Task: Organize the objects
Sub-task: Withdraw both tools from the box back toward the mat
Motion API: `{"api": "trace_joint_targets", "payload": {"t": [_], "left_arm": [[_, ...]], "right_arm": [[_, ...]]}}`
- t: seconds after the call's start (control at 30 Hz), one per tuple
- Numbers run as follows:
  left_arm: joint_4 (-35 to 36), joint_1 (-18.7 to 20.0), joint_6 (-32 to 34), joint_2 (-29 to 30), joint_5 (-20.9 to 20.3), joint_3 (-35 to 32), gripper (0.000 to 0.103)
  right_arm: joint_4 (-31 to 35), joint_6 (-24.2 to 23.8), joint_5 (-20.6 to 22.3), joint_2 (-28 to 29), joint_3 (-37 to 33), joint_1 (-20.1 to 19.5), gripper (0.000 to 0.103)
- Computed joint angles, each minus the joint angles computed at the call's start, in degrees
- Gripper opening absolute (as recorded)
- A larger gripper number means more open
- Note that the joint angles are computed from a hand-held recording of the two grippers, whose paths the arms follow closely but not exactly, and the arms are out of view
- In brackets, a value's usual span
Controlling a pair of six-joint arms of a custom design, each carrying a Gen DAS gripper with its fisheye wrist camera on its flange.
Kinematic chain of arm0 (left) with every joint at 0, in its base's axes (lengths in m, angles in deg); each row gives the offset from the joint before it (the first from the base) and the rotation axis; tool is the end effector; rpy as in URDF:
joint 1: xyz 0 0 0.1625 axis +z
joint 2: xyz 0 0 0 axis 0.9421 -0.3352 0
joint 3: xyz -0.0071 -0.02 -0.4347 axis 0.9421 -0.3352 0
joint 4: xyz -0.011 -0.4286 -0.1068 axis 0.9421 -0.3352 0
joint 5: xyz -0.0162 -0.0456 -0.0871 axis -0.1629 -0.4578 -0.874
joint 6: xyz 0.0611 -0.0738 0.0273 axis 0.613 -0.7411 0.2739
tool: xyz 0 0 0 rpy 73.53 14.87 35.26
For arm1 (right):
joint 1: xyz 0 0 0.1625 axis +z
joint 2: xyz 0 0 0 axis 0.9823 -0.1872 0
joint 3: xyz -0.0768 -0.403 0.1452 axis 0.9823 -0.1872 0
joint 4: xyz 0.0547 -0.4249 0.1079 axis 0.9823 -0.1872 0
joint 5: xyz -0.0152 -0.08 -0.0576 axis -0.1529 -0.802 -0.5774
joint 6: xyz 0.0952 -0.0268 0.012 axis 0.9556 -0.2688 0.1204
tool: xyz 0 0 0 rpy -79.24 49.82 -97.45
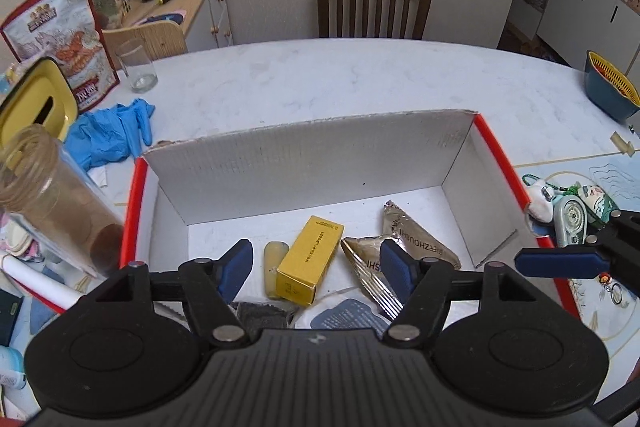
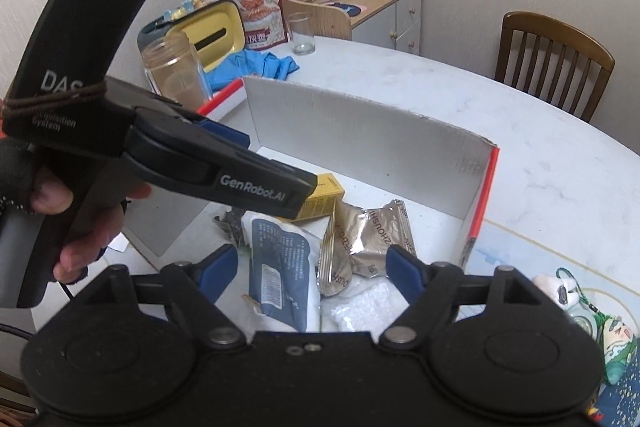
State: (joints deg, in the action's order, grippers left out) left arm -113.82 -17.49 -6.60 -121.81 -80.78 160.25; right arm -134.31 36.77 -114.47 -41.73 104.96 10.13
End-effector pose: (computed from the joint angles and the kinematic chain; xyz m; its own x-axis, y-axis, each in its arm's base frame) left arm -0.2763 -0.7006 0.0276 -0.6550 0.3345 -0.6776 0.6140 0.7583 -0.2191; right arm 0.0987 -0.6274 0.2097 -0.7570 -0.3697 0.5389 -0.5896 0.7420 -0.3191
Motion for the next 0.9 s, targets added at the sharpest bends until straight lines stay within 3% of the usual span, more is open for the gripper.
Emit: {"api": "trace_joint_targets", "payload": {"t": [0.53,0.77,0.9], "left_arm": [[-5.68,-4.99,-2.33,-2.41,-1.15,5.81,0.081],[-6.11,-6.84,-4.55,-2.28,-4.60,6.87,0.085],[-6.40,-8.19,-5.03,-0.82,-4.43,6.39,0.088]], "right_arm": [[-3.88,-2.78,6.50,-11.15,8.43,-2.74,0.101],[-5.55,-4.38,8.74,-17.51,12.64,-7.16,0.102],[-5.35,-4.48,8.70,-21.05,14.42,-10.32,0.102]]}}
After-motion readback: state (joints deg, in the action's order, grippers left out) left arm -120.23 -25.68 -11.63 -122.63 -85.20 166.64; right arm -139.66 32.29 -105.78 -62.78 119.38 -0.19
